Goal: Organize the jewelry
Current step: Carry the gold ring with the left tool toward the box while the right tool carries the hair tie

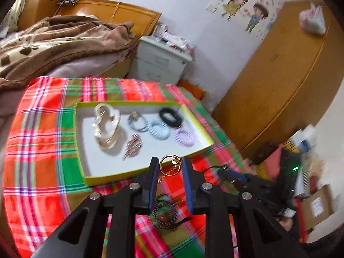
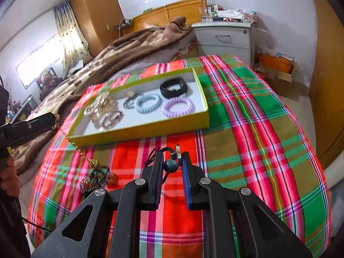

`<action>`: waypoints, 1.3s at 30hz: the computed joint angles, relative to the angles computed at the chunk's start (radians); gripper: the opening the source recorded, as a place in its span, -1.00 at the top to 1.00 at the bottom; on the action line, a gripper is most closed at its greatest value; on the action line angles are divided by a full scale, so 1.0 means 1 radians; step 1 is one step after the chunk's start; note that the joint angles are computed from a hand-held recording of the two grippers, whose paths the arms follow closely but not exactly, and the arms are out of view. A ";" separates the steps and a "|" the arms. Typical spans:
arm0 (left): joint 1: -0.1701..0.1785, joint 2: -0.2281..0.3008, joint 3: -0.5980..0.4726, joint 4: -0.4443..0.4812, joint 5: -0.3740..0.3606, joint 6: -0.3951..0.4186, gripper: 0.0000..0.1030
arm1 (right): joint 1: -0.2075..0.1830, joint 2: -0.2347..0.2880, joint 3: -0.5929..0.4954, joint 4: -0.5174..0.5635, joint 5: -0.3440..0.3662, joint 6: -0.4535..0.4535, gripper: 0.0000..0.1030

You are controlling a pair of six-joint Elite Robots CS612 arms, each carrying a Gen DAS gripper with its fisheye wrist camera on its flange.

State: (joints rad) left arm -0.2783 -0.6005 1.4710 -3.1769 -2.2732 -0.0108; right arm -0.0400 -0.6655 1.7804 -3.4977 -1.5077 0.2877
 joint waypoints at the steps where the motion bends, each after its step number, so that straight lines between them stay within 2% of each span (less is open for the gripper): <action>1: 0.010 0.008 -0.005 -0.008 -0.064 0.005 0.56 | 0.000 0.000 -0.002 0.006 -0.004 0.002 0.66; 2: 0.010 0.014 -0.022 0.025 -0.086 0.027 0.56 | 0.000 0.000 -0.005 0.020 -0.011 0.004 0.66; 4: 0.010 0.016 -0.043 0.179 -0.042 0.046 0.56 | -0.002 0.001 -0.009 0.027 -0.005 0.008 0.66; 5: 0.011 0.022 -0.060 0.216 -0.059 0.037 0.56 | -0.002 0.001 -0.009 0.027 -0.001 0.007 0.66; 6: 0.017 0.033 -0.073 0.210 -0.119 -0.003 0.56 | -0.002 0.001 -0.009 0.025 0.000 0.005 0.66; 7: 0.024 0.037 -0.070 0.163 -0.170 -0.027 0.56 | -0.002 0.001 -0.009 0.025 -0.001 0.004 0.66; 8: 0.028 0.039 -0.062 0.091 -0.179 -0.020 0.56 | -0.003 0.001 -0.010 0.028 -0.003 0.004 0.66; 9: 0.027 0.035 -0.055 0.052 -0.146 -0.004 0.56 | -0.004 0.002 -0.010 0.027 0.000 0.006 0.66; 10: 0.018 0.028 -0.050 0.054 -0.076 -0.004 0.56 | -0.008 0.004 -0.011 0.014 0.013 0.012 0.66; 11: 0.015 0.020 -0.051 0.094 -0.040 -0.009 0.56 | -0.011 0.005 -0.011 0.004 0.029 0.017 0.66; 12: 0.017 0.019 -0.057 0.113 -0.043 -0.003 0.56 | -0.013 0.006 -0.012 -0.003 0.039 0.020 0.66; 16: 0.012 0.014 -0.055 0.087 0.002 0.014 0.56 | -0.014 0.004 -0.028 0.002 0.043 0.015 0.66; 18: 0.008 0.012 -0.060 0.090 0.057 0.004 0.56 | -0.016 0.002 -0.039 0.005 0.050 0.008 0.66; 25: 0.021 0.030 -0.103 0.106 0.040 0.009 0.56 | -0.018 0.010 -0.096 0.012 0.082 -0.012 0.66; 28: 0.020 0.034 -0.112 0.113 0.064 0.017 0.56 | -0.017 0.022 -0.133 0.052 0.108 -0.038 0.66; 34: 0.003 0.032 -0.099 0.120 0.214 0.071 0.56 | -0.020 0.058 -0.211 0.147 0.157 -0.056 0.66; 39: -0.013 0.040 -0.088 0.084 0.295 0.110 0.56 | -0.017 0.081 -0.259 0.215 0.166 -0.067 0.66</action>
State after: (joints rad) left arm -0.2908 -0.5607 1.3831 -3.0924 -1.9778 0.0989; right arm -0.0571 -0.5848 1.5218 -3.2830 -1.3413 0.2210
